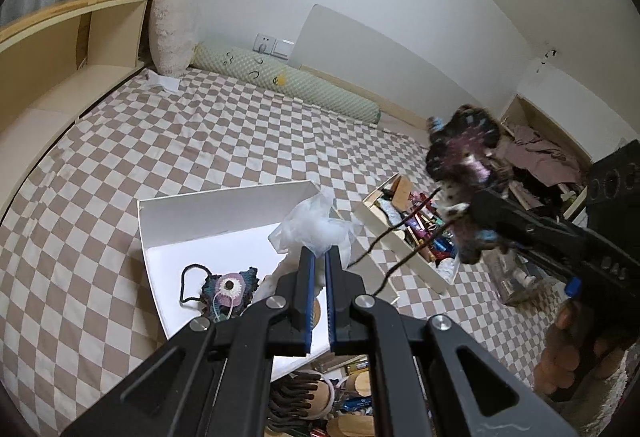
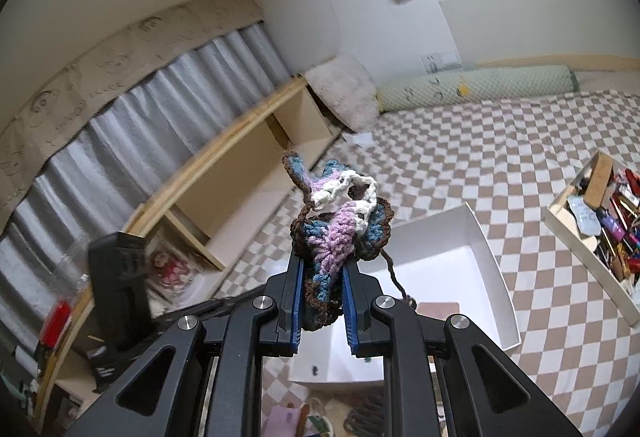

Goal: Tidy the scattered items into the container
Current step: 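Lift the crocheted coaster and white bag and carry them over the box, then lower the crocheted coaster into the box and open the right tool while the left drops the bag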

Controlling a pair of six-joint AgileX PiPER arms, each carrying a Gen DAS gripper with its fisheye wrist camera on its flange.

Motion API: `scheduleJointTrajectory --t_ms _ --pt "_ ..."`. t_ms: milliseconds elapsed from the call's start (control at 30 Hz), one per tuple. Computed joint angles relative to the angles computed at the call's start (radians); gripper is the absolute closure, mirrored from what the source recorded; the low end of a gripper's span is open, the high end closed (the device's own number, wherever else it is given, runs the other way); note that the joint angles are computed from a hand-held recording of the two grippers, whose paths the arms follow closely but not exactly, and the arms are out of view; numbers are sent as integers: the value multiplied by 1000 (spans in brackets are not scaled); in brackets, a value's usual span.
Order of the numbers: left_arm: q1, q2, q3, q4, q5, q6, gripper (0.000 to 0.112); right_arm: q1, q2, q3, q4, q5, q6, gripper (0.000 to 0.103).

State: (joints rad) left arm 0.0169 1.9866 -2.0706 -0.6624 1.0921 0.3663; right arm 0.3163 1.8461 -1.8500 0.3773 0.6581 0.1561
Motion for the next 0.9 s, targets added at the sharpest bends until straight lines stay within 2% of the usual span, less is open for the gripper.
scheduleJointTrajectory --t_ms 167,367,700,900 --pt "-24 34 -25 58 9 -26 107 -11 85 -57 -10 50 51 85" --pt "-32 44 -19 63 16 -21 107 -1 182 -137 -58 114 115 85" --pt "-18 70 -24 64 28 -31 107 26 294 -193 -88 173 149 85" --pt "1 85 -39 62 47 -41 107 38 365 -272 -57 242 127 85"
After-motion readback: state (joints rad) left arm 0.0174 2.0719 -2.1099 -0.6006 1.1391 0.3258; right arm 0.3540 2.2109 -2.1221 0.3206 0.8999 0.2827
